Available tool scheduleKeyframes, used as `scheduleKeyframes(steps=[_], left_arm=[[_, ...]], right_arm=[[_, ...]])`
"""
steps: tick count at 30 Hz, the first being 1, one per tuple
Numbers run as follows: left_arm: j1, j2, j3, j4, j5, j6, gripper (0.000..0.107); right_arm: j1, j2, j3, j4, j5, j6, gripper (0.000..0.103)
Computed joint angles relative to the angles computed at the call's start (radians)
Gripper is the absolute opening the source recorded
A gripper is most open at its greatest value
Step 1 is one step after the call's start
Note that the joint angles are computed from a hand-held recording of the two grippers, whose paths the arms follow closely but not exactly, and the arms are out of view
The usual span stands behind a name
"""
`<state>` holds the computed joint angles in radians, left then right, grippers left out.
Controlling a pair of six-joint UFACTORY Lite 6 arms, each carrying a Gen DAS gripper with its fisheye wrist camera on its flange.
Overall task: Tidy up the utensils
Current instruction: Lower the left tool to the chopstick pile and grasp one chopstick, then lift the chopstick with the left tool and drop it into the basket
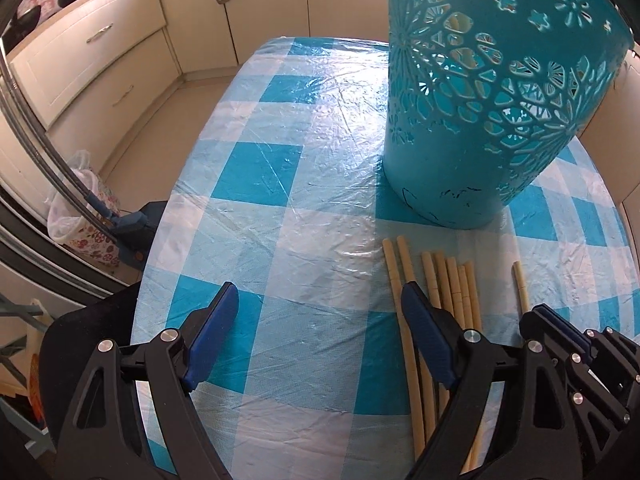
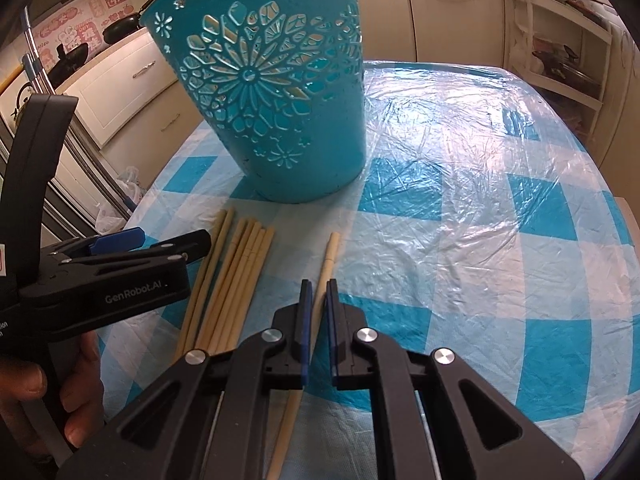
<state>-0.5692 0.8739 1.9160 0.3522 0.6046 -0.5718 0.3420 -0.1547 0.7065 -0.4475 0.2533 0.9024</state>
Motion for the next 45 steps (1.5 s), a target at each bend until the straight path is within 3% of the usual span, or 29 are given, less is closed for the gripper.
scheduleKeyframes(steps=[7, 12, 16, 19, 21, 23, 25, 31, 36, 38, 41, 43, 45], left_arm=[[-0.016, 0.015, 0.013, -0.006, 0.010, 0.016, 0.073], [-0.004, -0.011, -0.026, -0.094, -0.049, 0.135, 0.050], [0.021, -0.035, -0.082, -0.260, -0.141, 0.451, 0.050], [0.053, -0.004, -0.021, -0.423, -0.096, 0.701, 0.049], [0.070, 0.023, 0.036, -0.498, -0.046, 0.840, 0.028], [0.085, 0.056, 0.106, -0.539, 0.016, 0.924, 0.014], [0.093, 0.077, 0.148, -0.547, 0.053, 0.966, 0.009], [0.064, 0.072, 0.149, -0.454, 0.059, 0.891, 0.006], [0.009, 0.053, 0.126, -0.227, 0.041, 0.670, 0.023], [-0.010, 0.057, 0.130, -0.166, 0.044, 0.620, 0.023], [-0.029, 0.041, 0.112, -0.157, 0.053, 0.628, 0.005], [-0.044, 0.027, 0.092, -0.126, 0.051, 0.586, 0.005], [-0.027, -0.039, 0.015, -0.232, 0.028, 0.634, 0.005]], right_arm=[[-0.004, -0.002, -0.002, 0.021, -0.005, -0.019, 0.008], [-0.008, 0.002, 0.000, 0.035, -0.012, -0.033, 0.008], [-0.015, 0.000, -0.008, 0.035, -0.025, -0.033, 0.008], [-0.019, 0.000, -0.009, 0.035, -0.030, -0.035, 0.008], [-0.020, 0.000, -0.009, 0.039, -0.032, -0.040, 0.008], [-0.023, -0.002, -0.011, 0.052, -0.036, -0.052, 0.008], [-0.024, -0.002, -0.012, 0.059, -0.039, -0.058, 0.008], [-0.030, -0.004, -0.013, 0.056, -0.040, -0.057, 0.008], [-0.012, 0.002, -0.007, -0.064, -0.023, 0.061, 0.008], [0.005, 0.013, 0.001, -0.149, -0.010, 0.142, 0.008], [0.016, 0.021, 0.006, -0.208, -0.004, 0.199, 0.008], [0.000, 0.011, -0.006, -0.155, -0.027, 0.151, 0.008], [-0.027, -0.003, -0.023, -0.029, -0.060, 0.033, 0.008]])
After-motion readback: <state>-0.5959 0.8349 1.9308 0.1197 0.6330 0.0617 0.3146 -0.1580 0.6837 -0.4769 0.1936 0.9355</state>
